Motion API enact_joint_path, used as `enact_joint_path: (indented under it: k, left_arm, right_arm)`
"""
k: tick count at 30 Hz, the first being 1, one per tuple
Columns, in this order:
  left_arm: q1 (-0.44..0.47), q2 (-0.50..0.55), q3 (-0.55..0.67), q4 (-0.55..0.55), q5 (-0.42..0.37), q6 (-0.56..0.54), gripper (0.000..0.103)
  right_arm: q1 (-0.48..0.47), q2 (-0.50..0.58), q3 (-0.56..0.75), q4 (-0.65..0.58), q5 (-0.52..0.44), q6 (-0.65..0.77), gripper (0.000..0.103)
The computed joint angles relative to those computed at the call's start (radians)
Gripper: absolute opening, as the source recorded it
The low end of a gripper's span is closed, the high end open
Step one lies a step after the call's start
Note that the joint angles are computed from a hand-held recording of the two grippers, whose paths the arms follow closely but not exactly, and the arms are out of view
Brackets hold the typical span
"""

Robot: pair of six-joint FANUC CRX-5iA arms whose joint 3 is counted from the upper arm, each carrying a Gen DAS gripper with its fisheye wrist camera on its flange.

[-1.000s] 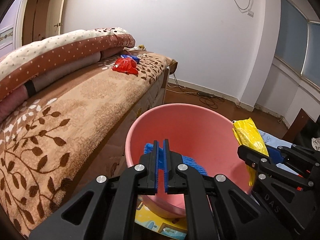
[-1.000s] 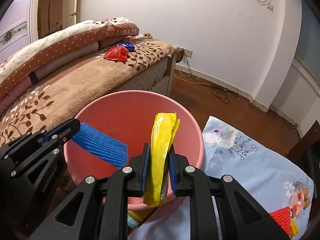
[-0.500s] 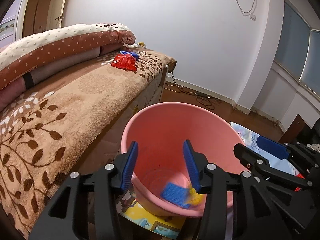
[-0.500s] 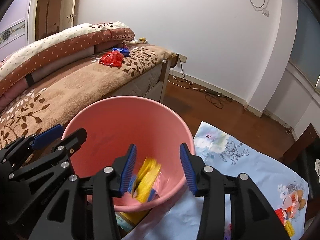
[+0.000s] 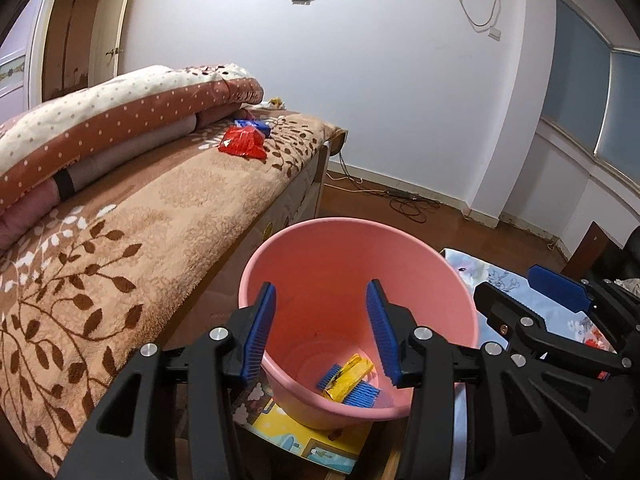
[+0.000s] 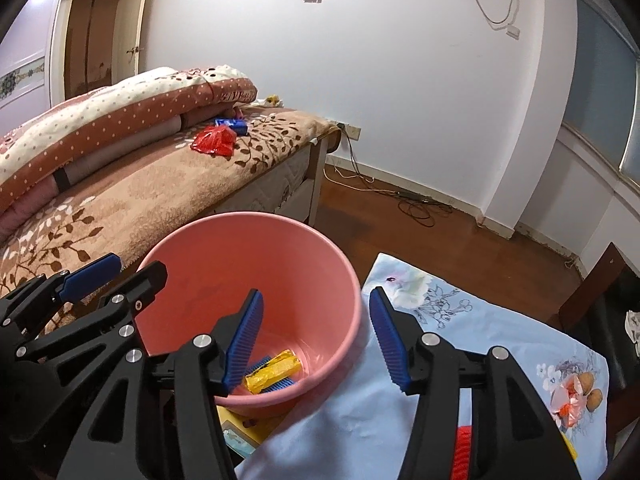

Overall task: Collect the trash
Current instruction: 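Open both tools to drop the net and packet into the bucket, then move both tools back over the trash pile on the table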

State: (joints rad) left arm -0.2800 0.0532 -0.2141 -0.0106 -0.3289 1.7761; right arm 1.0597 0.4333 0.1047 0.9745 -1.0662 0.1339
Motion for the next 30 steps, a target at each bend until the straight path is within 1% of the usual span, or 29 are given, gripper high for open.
enact_joint_path:
  k: [7,10,15,21,30]
  left_arm:
    - [-0.031,-0.036,0.003,-0.053,-0.019,0.036,0.048]
    - [-0.044,-0.051,-0.001,-0.060,-0.025,0.042,0.048]
    - [-0.060,-0.072,-0.019,-0.011,-0.032,-0.016,0.048]
    - [-0.098,-0.098,-0.027,-0.044,-0.033,0.000,0.048]
    - [-0.146,-0.112,-0.037,-0.030,-0.033,-0.037,0.048]
  right_arm:
    - [0.019,-0.050,-0.058,0.030,-0.024,-0.059,0.055]
    - [0.032,-0.075,-0.086,0.039,-0.040,-0.088,0.055]
    - [0.057,-0.119,-0.136,0.057,-0.078,-0.137,0.055]
    - [0.091,-0.169,-0.192,0.074,-0.131,-0.195,0.056]
    - [0.131,-0.230,-0.260,0.053,-0.205,-0.274,0.057]
